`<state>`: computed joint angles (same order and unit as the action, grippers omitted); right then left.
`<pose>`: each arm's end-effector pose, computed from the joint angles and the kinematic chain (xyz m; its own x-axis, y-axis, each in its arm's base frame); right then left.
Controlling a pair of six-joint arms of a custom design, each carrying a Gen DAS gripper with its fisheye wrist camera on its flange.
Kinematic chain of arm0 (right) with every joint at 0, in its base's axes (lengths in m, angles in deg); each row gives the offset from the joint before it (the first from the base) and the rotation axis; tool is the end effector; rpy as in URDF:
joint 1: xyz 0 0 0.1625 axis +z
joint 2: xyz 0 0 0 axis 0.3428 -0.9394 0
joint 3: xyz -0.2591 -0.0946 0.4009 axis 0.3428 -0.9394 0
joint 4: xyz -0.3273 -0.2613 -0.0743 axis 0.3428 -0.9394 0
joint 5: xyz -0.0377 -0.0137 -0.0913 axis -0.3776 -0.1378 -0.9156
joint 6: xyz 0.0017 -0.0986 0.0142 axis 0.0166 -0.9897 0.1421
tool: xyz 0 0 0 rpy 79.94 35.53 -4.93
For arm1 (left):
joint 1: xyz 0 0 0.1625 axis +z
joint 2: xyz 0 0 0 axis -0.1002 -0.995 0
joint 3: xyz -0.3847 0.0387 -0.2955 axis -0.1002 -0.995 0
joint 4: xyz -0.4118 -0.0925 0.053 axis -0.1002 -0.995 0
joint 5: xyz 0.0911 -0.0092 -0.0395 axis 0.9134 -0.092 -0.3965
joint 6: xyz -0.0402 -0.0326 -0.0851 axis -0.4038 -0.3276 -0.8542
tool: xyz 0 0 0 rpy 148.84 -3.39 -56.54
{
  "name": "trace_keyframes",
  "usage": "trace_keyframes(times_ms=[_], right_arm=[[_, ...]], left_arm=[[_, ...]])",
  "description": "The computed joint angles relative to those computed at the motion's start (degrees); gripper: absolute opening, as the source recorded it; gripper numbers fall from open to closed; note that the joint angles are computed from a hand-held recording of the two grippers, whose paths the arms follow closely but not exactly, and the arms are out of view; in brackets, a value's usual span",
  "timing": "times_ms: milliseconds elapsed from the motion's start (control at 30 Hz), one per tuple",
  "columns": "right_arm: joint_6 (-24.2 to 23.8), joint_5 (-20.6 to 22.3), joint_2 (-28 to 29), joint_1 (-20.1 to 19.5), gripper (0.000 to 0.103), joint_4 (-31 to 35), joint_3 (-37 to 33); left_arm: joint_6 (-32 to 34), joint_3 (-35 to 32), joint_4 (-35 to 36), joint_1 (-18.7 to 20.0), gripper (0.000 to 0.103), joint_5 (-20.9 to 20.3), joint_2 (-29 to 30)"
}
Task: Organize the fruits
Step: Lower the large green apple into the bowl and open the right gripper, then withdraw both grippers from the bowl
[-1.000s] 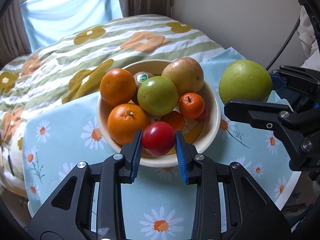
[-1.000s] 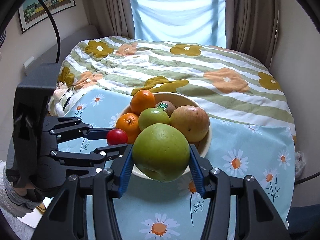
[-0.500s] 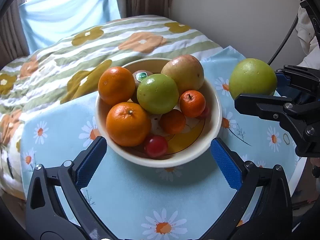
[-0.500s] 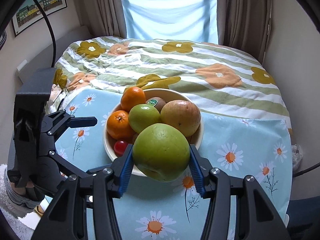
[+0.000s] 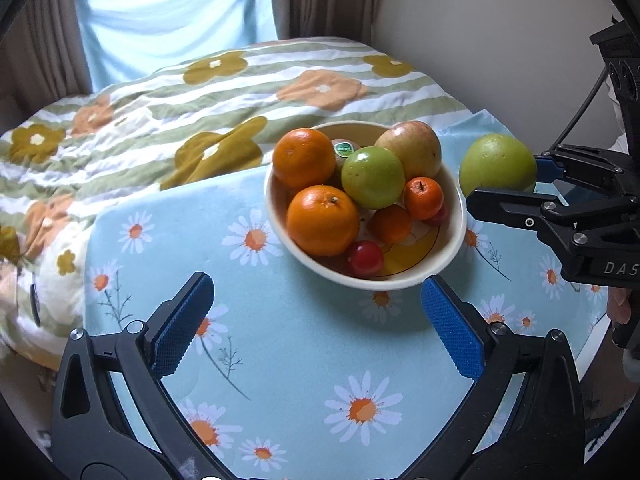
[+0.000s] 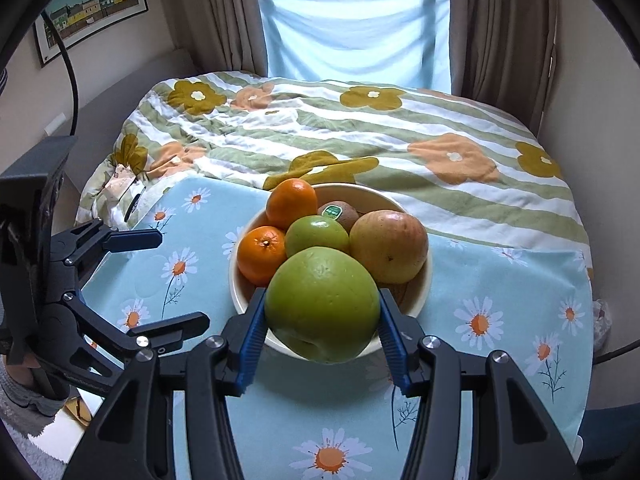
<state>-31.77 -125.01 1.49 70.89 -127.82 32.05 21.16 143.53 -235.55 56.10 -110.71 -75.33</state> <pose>0.1202 -0.7075 0.2363 -0.6714 -0.5584 0.4872 -0.7013 0.6913 -0.1741 -0.2822 -0.6651 0.0623 -0.7274 0.1496 -0.6698 0.4798 0.8087 -0.3403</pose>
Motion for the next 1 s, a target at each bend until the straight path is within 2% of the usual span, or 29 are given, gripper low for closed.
trace_keyframes(times_ms=[333, 633, 700, 867, 900, 933, 967, 1000], right_arm=[[-2.8, -0.03, 3.89, 0.05, 0.048, 2.05, -1.46], [-7.8, -1.49, 6.37, -0.07, 0.048, -2.69, -1.04], [-8.0, -1.59, 6.63, -0.21, 0.048, -2.23, -1.25], [-7.85, -1.84, 7.06, -0.34, 0.049, -6.28, -0.11], [-8.01, -1.08, 6.91, -0.44, 0.057, -7.1, 0.35], [-8.07, -0.09, 6.61, -0.61, 0.075, -7.04, 0.64], [-8.07, 0.78, 6.34, -0.73, 0.085, -6.84, 0.9], [-8.36, 0.82, 6.33, -0.67, 0.102, -8.08, 1.33]], left_arm=[[-4.86, 4.53, 1.05, 0.11, 0.103, 2.96, -3.62], [-5.42, 5.66, 0.0, 0.89, 0.103, 2.97, -3.57], [-5.35, 5.81, -0.56, 1.1, 0.103, 2.59, -3.52], [-4.52, 6.1, -1.4, 1.59, 0.103, 1.71, -3.63], [-4.32, 6.14, -1.63, 1.68, 0.103, 1.45, -3.69], [-4.09, 6.17, -1.83, 1.77, 0.103, 1.26, -3.74], [-3.89, 6.17, -1.93, 1.83, 0.103, 1.14, -3.77], [-3.65, 6.15, -1.99, 1.91, 0.103, 1.04, -3.8]])
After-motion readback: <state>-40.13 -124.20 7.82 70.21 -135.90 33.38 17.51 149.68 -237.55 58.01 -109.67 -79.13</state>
